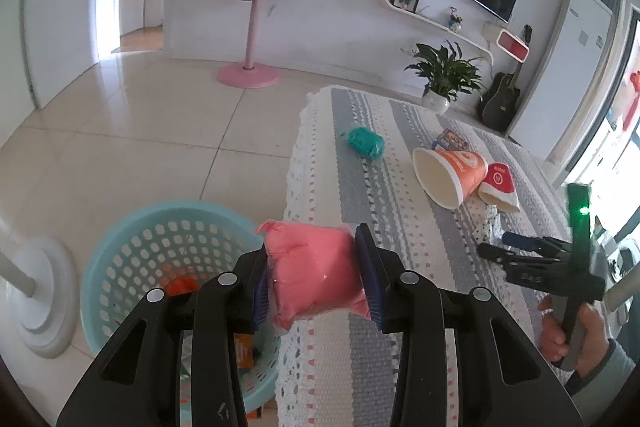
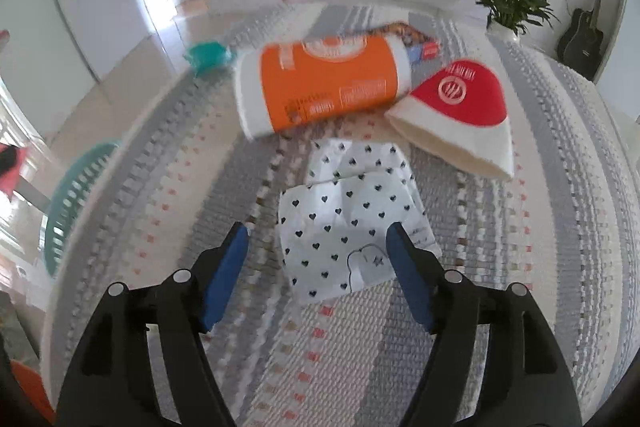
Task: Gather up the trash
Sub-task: 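Carry the heart-print cloth to the basket with the right tool while the left tool drops the sponge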
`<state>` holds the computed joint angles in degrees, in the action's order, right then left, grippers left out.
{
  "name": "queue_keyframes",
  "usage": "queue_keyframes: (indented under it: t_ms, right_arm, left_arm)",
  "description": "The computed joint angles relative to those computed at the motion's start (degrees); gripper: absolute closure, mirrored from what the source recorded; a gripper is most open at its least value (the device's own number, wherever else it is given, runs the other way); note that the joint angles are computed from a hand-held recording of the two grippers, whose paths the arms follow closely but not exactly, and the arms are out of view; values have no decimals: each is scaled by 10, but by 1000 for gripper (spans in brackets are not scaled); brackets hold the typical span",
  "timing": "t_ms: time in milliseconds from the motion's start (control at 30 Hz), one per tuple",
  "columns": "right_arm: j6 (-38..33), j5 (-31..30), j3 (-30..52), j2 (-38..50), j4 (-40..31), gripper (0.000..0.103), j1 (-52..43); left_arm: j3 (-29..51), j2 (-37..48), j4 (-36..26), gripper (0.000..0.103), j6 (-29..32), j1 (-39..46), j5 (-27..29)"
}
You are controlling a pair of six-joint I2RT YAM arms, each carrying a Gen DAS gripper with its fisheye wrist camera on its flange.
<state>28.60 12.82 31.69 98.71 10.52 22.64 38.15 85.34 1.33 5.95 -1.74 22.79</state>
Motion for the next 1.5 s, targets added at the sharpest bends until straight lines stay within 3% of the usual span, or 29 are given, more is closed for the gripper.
queue_keyframes:
  t_ms: [100, 133, 200, 267, 367, 633, 800, 933, 1133, 1300, 1400, 1500]
  right_arm:
    - [1, 39, 20, 20, -14, 36, 13]
    - [3, 41, 20, 20, -14, 42, 13]
    - [9, 38, 8, 12, -2, 55, 6]
    - [10, 16, -6, -2, 10, 82, -8]
    - [16, 7, -16, -21, 10, 95, -16]
    - [24, 26, -21, -150, -47, 98, 30]
    - [20, 72, 46, -188, -97, 98, 131]
    - [8, 85, 122, -149, -110, 98, 199]
    - [-12, 58, 251, -36, -109, 98, 258]
    - [-7, 25, 325, 58, -97, 98, 274]
    - [14, 3, 354, 108, -98, 98, 269]
    - [24, -17, 375, 150, -99, 97, 263]
  left_arm:
    - [-1, 0, 2, 67, 2, -1, -2]
    - [-1, 0, 1, 67, 1, -1, -2]
    - [-2, 1, 1, 67, 1, 0, -2]
    - [-2, 1, 1, 67, 3, 3, 1]
    - [-2, 0, 0, 67, 5, 10, 5]
    - [7, -12, -8, 67, 9, 55, 46]
    - [20, -22, -22, 67, 10, 118, 102]
    - [39, -6, -38, 67, 17, 169, 133]
    - [85, 46, -75, 67, 26, 234, 175]
    - [115, 86, -99, 66, 38, 239, 154]
    - [128, 105, -110, 52, 38, 235, 130]
    - [125, 108, -103, 47, 48, 235, 115]
